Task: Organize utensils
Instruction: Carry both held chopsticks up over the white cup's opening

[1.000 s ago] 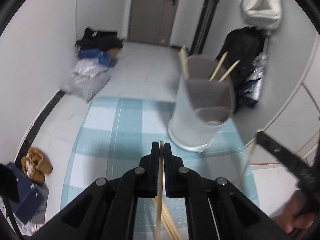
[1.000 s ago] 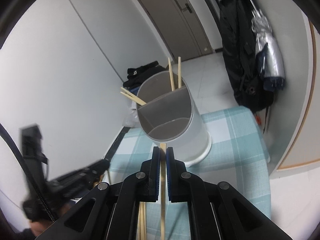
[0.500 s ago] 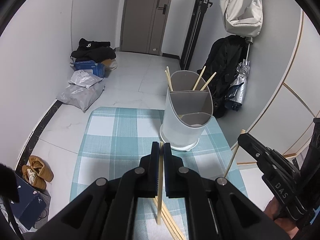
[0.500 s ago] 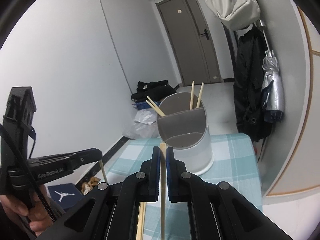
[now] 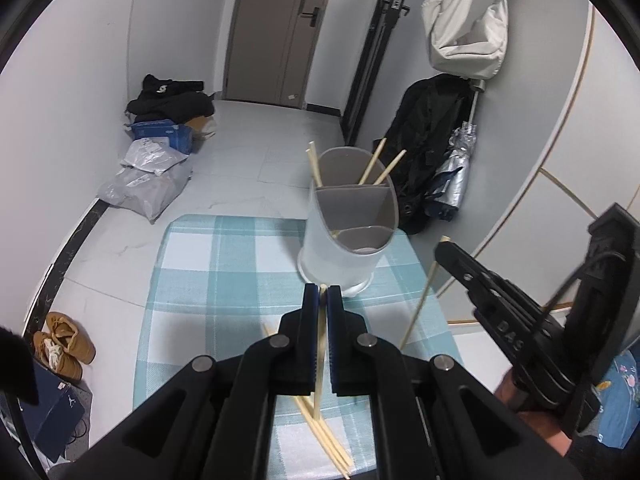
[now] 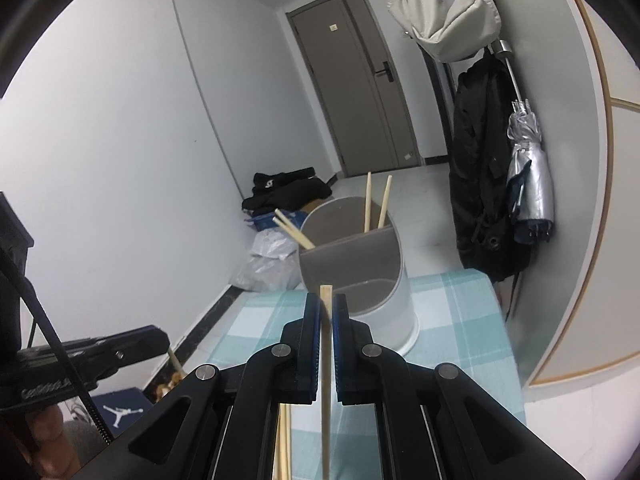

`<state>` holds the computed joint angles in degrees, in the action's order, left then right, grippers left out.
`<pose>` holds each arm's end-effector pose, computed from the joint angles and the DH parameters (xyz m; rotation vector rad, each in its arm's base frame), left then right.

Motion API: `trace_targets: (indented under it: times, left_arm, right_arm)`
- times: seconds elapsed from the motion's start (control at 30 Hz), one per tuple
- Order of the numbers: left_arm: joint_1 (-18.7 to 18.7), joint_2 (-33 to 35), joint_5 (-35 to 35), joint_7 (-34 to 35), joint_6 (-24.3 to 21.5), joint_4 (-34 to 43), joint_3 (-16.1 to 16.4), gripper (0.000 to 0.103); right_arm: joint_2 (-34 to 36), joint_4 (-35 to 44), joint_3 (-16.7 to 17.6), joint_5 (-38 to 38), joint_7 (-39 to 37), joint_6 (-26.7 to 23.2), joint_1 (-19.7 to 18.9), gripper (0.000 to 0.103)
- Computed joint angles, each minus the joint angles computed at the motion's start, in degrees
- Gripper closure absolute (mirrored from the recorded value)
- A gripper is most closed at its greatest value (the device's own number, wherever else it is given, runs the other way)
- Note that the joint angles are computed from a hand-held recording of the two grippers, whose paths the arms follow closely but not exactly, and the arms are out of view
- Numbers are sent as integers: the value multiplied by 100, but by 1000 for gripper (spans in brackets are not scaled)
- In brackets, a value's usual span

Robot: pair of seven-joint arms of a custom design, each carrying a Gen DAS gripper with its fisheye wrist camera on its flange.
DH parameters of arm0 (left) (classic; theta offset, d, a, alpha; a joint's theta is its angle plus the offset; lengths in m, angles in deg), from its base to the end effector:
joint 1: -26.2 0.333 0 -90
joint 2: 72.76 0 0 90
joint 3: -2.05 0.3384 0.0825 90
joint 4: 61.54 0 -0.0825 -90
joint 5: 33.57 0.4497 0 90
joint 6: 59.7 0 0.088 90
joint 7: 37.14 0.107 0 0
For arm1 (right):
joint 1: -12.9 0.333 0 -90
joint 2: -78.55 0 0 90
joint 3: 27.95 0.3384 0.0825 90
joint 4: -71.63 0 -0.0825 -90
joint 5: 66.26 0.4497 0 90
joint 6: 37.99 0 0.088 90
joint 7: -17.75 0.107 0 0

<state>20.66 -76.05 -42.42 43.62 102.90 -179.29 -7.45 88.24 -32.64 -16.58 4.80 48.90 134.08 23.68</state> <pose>0.6243 -0.1615 0.5576 -1.8414 1.8020 -1.0359 0.6767 0.1927 0.5189 -1.6100 1.2707 -0.4493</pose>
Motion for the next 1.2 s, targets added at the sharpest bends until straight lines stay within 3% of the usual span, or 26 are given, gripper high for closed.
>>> trace_targets:
  times: [0.23,0.5,0.63,0.97,1.1,1.2]
  left_arm:
    - [-146,70,-735,848,-70,351,17,102]
    - [-102,584,-1401,1377,-591,1477,11,102]
    - [9,939,-1950,1573,-955,2175,-20,102]
    - [107,1813,-1355,1203,-1123,3558,21,102]
    - [132,2067,-1154,1148,-1113,3842,23,102]
    - [133,2263,-950,1054,-1171,4066,56,102]
  right_arm:
    - [65,217,12,39,-72,64,-56,98]
    - [293,892,39,-291,-36,11,-213,98]
    - [586,1475,91,-792,350,-26,-312,98]
    - [1824,3418,141,-2441,1731,-169,-330,98]
    - [2476,4352,77,-3086,2388,-336,-221,98]
    - [3005,5080,-166,-3627,3066,-478,-25,98]
